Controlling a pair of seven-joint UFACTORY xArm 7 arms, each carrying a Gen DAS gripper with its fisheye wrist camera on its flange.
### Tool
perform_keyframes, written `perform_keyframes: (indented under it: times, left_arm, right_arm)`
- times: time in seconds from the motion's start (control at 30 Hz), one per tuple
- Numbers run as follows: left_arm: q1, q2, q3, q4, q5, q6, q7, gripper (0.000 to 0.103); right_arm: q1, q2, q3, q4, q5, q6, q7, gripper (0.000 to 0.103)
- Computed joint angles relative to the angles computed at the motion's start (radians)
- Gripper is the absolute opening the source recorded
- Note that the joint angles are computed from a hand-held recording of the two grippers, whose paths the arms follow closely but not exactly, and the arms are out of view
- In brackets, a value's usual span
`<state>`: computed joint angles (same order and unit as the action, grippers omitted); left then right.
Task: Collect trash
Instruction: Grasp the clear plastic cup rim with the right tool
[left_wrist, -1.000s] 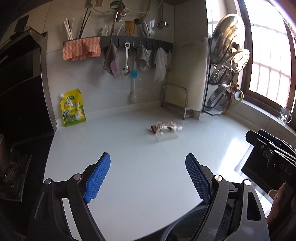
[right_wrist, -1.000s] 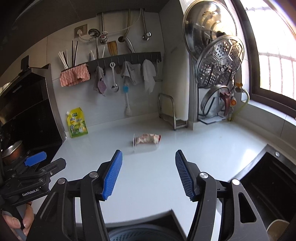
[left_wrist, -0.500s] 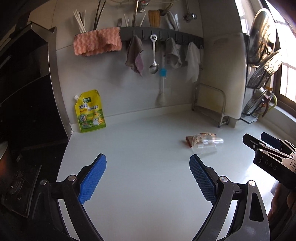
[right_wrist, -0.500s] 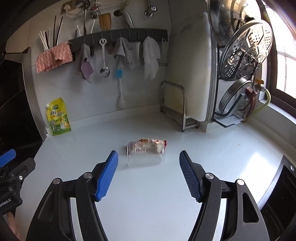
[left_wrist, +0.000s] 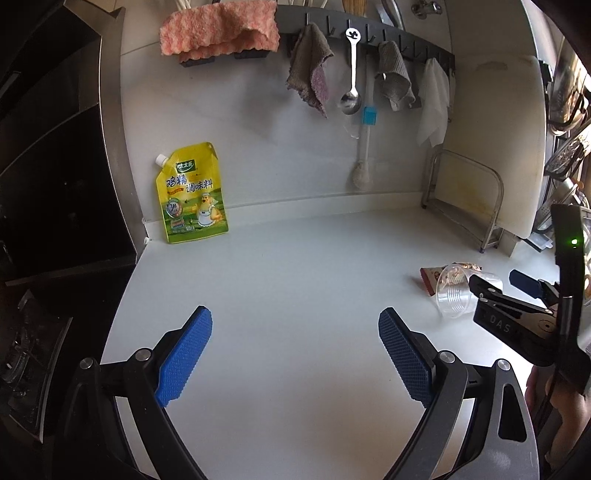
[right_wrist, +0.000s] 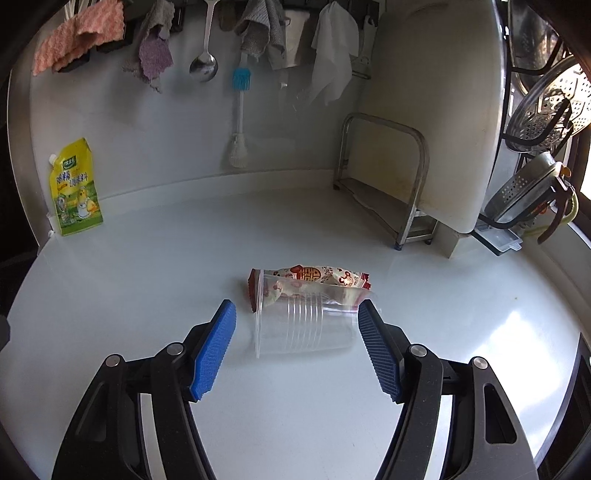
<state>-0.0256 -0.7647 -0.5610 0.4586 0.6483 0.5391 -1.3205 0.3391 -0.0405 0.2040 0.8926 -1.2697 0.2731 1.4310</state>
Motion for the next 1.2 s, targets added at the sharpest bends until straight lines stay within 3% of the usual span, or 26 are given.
perform_keyframes:
  times: [0.47, 0.57, 0.6, 0.7, 0.93, 1.2]
  left_arm:
    - [0.015, 0.034, -0.001, 0.002, 0.028, -0.036, -0.012, 0.090]
    - [0.012, 0.032, -0.003, 0.003, 0.029, -0.036, -0.012, 0.090]
    - [0.012, 0.033, -0.005, 0.005, 0.029, -0.035, -0.013, 0.091]
    - [0.010, 0.035, -0.008, 0.008, 0.030, -0.037, -0.015, 0.091]
    - [0.019, 0.065, -0.024, 0.033, 0.041, -0.073, -0.027, 0.091]
    - [0.066, 0.182, -0.061, 0.124, 0.094, -0.147, -0.060, 0.091]
  right_arm:
    - [0.127, 0.174, -0.029, 0.165, 0.042, 0.303, -0.079, 0.065]
    - [0.140, 0.187, -0.045, 0.179, 0.048, 0.318, -0.084, 0.043]
    - [0.134, 0.190, -0.049, 0.179, 0.078, 0.301, -0.106, 0.029]
    - [0.116, 0.191, -0.067, 0.162, 0.141, 0.237, -0.143, 0.006]
    - [0.036, 0.097, -0.110, 0.030, 0.137, -0.013, -0.061, 0.005]
    - [-0.105, -0.082, -0.112, -0.164, 0.214, -0.219, -0.147, 0.005]
